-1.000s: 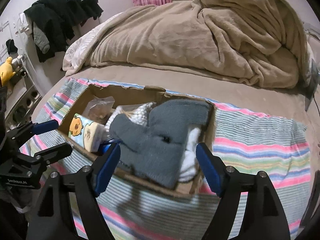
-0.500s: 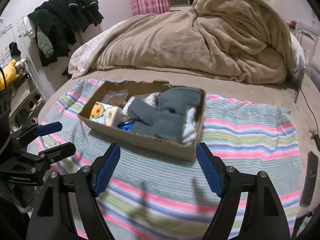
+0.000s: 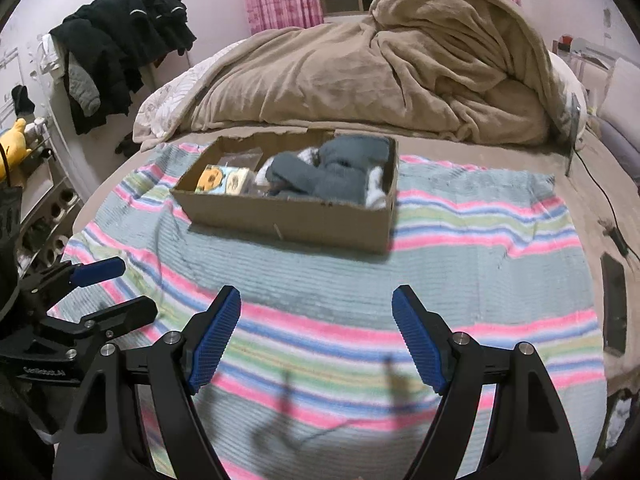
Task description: Organize objects
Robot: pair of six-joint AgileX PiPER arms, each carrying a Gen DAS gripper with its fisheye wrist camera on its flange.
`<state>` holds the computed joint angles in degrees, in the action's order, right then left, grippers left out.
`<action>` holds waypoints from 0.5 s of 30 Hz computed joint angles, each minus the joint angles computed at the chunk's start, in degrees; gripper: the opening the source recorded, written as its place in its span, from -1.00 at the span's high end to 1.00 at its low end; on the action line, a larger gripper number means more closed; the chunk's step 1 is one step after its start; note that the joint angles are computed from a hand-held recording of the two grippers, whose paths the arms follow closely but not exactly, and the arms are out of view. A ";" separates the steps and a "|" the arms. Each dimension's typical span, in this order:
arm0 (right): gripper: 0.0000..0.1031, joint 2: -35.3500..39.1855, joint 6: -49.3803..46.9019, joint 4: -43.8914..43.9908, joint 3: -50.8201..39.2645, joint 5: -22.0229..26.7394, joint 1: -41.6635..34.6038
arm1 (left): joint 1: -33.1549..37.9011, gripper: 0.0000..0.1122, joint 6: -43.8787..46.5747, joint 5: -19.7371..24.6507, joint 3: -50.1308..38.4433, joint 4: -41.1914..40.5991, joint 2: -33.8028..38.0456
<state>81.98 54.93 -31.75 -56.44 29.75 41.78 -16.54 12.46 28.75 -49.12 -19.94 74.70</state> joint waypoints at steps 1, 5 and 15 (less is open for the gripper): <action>-0.57 -0.23 0.58 -0.18 0.56 -0.06 0.34 | -0.37 -0.62 -1.68 -0.94 1.00 1.55 -0.62; -0.57 -0.94 4.00 -1.77 3.07 -0.61 2.05 | -1.00 -0.62 -5.45 -4.32 4.37 3.29 -1.48; -0.57 -1.45 7.21 -2.80 6.66 -3.08 2.31 | -2.54 -0.62 -5.59 -5.87 6.11 2.79 0.10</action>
<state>80.52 62.14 -34.55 -49.79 26.68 44.09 -19.08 6.87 22.88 -43.02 -17.15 74.80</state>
